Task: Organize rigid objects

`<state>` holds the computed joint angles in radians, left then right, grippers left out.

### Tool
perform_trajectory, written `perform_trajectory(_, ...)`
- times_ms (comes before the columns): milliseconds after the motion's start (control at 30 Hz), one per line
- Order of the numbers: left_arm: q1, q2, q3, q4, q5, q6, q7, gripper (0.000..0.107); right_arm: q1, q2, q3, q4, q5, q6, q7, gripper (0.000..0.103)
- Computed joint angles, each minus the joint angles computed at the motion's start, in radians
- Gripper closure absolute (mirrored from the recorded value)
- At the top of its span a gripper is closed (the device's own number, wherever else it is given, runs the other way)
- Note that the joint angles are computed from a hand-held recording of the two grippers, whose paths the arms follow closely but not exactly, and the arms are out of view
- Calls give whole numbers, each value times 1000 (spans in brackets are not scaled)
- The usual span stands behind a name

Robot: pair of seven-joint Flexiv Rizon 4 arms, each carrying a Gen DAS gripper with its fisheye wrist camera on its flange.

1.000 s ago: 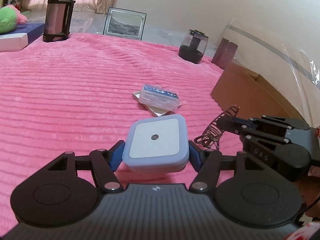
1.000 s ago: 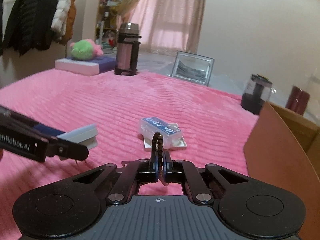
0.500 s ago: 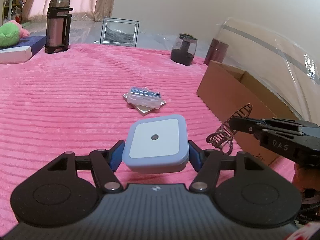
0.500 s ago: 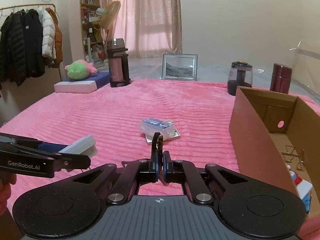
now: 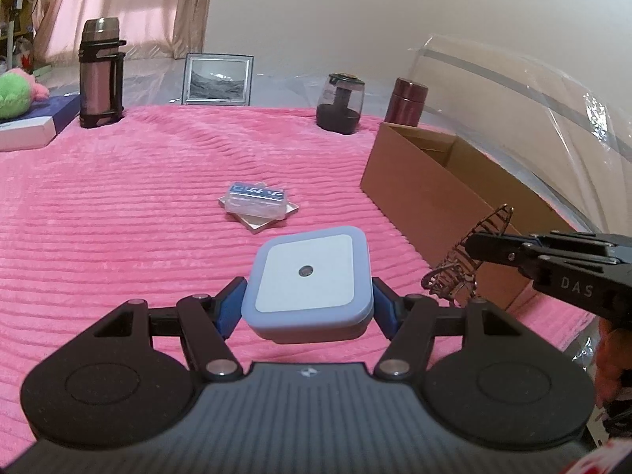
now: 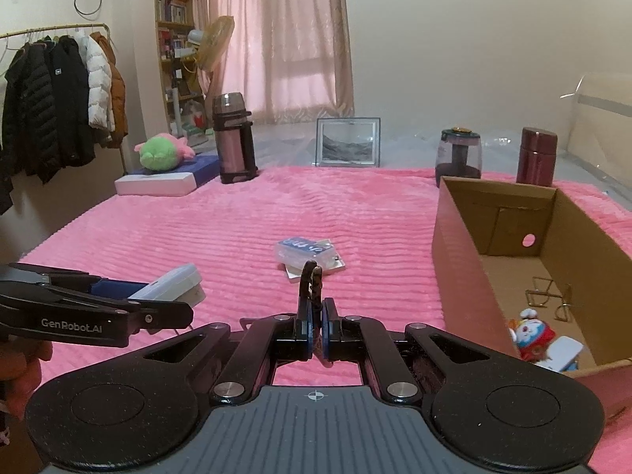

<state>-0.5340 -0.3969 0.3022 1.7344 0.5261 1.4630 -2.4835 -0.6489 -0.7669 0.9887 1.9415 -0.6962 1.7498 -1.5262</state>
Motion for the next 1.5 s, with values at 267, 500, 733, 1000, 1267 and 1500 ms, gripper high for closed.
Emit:
perform_trajectory(267,-21,-13,-28,-40,4,-27,-5,45,-100,-4,63,21,3,-29,-34,103)
perform_trajectory(500,-3,-51,-97,-92,-54,-20,88,45,-221,-33,163,20,53,-113,-101,103)
perform_trajectory(733,1,-105,-147,-155,-157,-6,242,45,-267,3,166,6,144,-141,-155,103)
perform_trajectory(1000,14,-176,-211,-235,-292,16,427,45,-277,84,107,4,250,-112,-219,103)
perform_trajectory(1267,22,-252,-264,-346,-406,4,611,45,-340,46,185,-72,347,-175,-267,103)
perform_trajectory(1500,34,-355,-288,-531,-482,-78,774,45,-233,27,125,-220,399,-226,-325,103)
